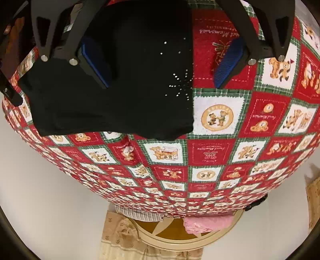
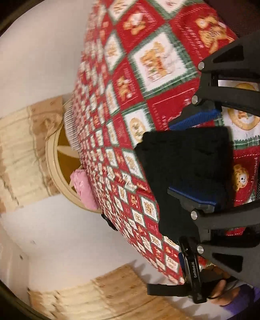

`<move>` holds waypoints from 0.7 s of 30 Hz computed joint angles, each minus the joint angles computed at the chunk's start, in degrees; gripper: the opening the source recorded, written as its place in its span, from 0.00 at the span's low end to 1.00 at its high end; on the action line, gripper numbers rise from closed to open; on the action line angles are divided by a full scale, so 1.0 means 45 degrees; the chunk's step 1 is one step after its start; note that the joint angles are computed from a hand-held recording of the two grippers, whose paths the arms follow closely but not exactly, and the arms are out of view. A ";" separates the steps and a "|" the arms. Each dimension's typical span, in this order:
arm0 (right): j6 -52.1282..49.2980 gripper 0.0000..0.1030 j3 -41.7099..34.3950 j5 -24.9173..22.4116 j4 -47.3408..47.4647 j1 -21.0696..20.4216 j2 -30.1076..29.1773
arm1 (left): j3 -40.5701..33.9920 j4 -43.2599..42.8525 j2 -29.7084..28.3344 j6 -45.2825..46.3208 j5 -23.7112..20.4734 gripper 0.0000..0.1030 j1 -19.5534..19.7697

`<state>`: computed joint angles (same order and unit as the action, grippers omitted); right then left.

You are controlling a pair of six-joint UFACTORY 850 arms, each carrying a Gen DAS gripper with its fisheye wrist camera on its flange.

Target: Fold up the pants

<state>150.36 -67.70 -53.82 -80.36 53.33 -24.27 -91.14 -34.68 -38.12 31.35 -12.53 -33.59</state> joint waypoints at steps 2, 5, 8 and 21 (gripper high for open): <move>0.0900 0.58 0.0284 0.0789 -0.0200 -0.0223 0.0087 | -0.0142 0.1110 -0.0105 -0.1006 0.0040 1.00 -0.0073; 0.1788 0.60 0.0484 0.1472 -0.0467 -0.0409 -0.0025 | -0.0633 0.2295 -0.0477 -0.2376 -0.0442 1.00 -0.0074; 0.1823 0.66 0.0444 0.1302 -0.0881 -0.0310 -0.0134 | -0.0885 0.0806 -0.0697 -0.1486 -0.1018 1.00 0.0104; 0.2062 0.77 0.0333 0.0465 -0.0702 -0.0040 -0.0175 | -0.0844 0.0089 -0.0734 -0.1112 -0.1064 1.00 0.0142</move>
<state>159.64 -66.21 -51.73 -83.52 53.15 -25.05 -94.93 -34.28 -41.43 26.35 -17.32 -32.95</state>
